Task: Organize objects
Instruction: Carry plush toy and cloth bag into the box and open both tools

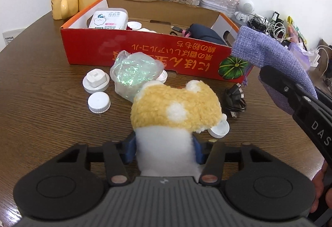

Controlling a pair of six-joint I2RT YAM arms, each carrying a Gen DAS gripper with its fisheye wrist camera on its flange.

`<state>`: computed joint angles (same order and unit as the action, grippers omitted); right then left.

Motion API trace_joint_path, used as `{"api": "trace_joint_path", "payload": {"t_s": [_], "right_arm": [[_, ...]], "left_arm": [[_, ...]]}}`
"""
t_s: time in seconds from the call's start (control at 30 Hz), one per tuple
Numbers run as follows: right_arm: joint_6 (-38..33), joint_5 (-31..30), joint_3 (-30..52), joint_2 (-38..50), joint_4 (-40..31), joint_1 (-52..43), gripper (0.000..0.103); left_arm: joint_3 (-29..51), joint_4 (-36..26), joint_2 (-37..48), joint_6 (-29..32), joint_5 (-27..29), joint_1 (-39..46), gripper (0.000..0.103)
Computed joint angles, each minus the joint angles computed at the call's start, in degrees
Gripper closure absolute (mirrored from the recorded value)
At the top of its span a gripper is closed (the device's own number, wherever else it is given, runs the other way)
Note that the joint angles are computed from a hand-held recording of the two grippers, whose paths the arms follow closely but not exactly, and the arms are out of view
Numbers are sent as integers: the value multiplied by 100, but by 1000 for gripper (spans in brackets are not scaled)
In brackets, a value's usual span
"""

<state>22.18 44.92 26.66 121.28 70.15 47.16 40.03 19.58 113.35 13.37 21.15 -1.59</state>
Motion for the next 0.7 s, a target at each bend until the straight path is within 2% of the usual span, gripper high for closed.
{"api": "trace_joint_path", "payload": {"t_s": [0.37,0.7], "right_arm": [[-79,206,49,-213,-244,171,95],[-575,152,555,-565,-879,-12,95]], "left_arm": [[-163,-139,-553,321,658,532,52],[435,-599,-788,326,1351,956,52]]}}
